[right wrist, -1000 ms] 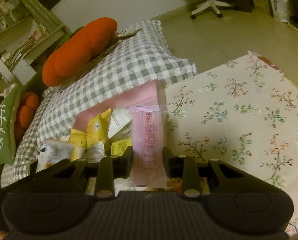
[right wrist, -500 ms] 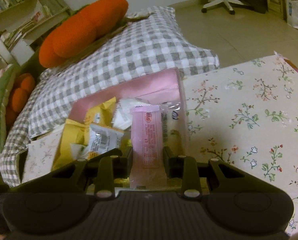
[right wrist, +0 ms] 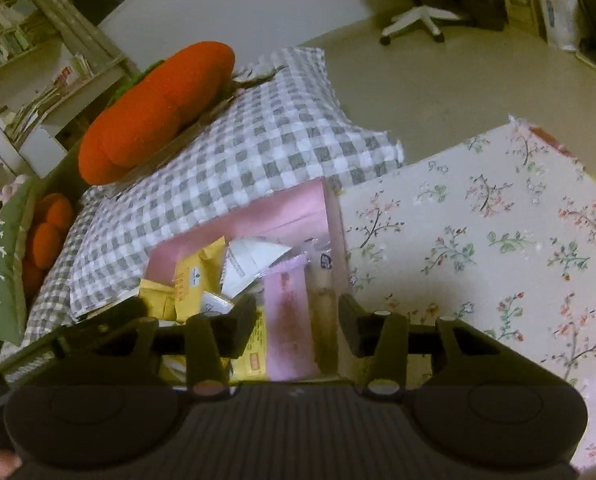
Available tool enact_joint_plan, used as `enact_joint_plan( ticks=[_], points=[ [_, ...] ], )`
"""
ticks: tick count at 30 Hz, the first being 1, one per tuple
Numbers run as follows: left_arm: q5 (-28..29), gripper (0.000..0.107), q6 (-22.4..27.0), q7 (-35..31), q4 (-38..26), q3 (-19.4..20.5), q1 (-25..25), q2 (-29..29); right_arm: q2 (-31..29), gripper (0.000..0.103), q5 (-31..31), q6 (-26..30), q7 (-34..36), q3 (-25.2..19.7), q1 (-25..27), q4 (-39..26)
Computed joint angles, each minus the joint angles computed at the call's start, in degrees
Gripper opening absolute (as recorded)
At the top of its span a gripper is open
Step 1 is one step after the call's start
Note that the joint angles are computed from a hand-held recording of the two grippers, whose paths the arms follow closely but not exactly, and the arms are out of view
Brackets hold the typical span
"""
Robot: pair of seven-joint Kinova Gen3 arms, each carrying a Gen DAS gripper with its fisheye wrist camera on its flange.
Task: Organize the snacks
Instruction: 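Carry both packs into the box and open both tools to release, then grasp the gold foil bar with the left tool while the right grasps a white pack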
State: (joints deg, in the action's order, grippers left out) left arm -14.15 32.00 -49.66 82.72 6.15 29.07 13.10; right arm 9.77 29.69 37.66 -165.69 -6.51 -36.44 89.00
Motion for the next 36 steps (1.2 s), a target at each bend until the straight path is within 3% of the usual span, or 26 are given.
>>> enact_joint_plan(
  ticks=[2,5,8,13,22,36],
  points=[
    [-2.22,0.078,2.75,2.54,0.10,-1.17,1.63,-1.08,0.11,0.043,2.10,2.51,-0.36,-0.03,-1.22,-0.62],
    [-0.60,0.078,7.35,4.43,0.09,-0.09,0.61,-2.19,-0.17,0.043,1.34,4.08,1.20,-0.64,-0.96,-1.01],
    [1.47,0.078,8.98,4.08,1.62,1.35,-0.90,-3.85,-1.37,0.044,0.72,3.65,1.54,-1.09,-0.56,-0.09],
    [-1.18,0.078,11.69,6.66,3.40,2.59,-0.53,-5.99,-2.62,0.045,1.07,6.01,1.34,-2.20,-0.68,0.33],
    [1.89,0.078,13.03,7.38,8.63,5.55,-2.15,-9.90,-3.27,0.048,-2.39,9.27,5.17,-4.82,-1.03,0.03],
    [0.51,0.076,18.46,3.10,10.95,7.23,0.71,-6.98,-2.39,0.051,-1.85,13.59,6.02,-4.99,-2.06,0.12]
  ],
)
